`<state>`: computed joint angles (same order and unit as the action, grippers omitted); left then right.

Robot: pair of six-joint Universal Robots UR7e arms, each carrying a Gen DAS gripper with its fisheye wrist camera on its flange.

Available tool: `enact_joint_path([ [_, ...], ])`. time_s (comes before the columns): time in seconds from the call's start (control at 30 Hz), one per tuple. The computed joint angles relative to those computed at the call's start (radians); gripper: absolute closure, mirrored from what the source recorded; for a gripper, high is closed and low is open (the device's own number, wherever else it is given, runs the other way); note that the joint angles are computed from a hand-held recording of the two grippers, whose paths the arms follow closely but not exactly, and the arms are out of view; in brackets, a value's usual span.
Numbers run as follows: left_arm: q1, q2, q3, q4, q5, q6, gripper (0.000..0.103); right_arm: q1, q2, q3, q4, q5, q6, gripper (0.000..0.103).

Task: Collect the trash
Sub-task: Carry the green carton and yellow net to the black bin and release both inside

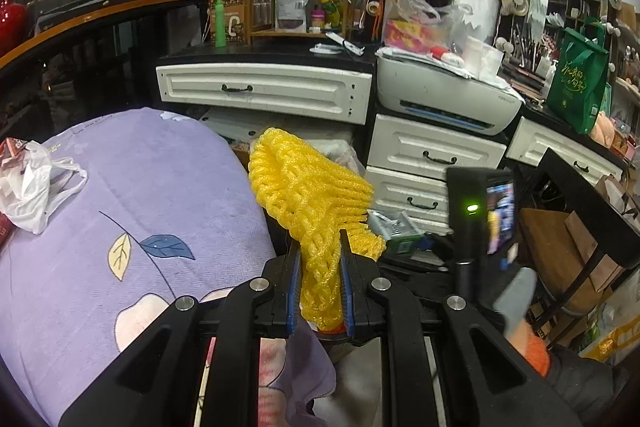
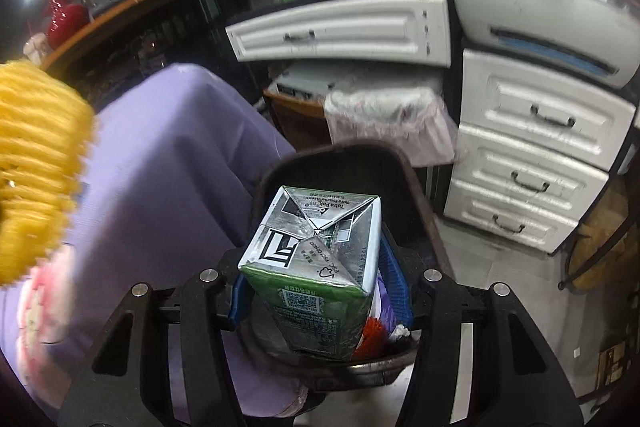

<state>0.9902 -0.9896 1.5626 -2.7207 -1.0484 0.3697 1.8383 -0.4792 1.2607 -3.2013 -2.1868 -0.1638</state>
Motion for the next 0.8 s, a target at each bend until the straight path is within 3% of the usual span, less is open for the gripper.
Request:
enact_joint_path([
  [0.23, 0.011, 0.032, -0.046, 0.041, 0.002, -0.016, 0.086, -0.042, 0.04, -0.048, 0.082, 0.009, 0.035, 0.048],
  [0.3, 0.011, 0.04, -0.054, 0.046, 0.004, -0.017, 0.086, -0.043, 0.052, -0.061, 0.076, -0.007, 0.022, 0.04],
  [0.37, 0.01, 0.047, -0.06, 0.049, 0.005, -0.016, 0.086, -0.043, 0.061, -0.065, 0.049, -0.02, 0.005, 0.031],
  [0.6, 0.014, 0.069, -0.085, 0.077, 0.004, -0.024, 0.086, -0.035, 0.029, -0.011, -0.007, -0.05, -0.012, 0.031],
  [0.8, 0.015, 0.098, -0.112, 0.106, 0.005, -0.031, 0.086, -0.022, -0.042, 0.113, -0.119, -0.112, -0.029, 0.031],
])
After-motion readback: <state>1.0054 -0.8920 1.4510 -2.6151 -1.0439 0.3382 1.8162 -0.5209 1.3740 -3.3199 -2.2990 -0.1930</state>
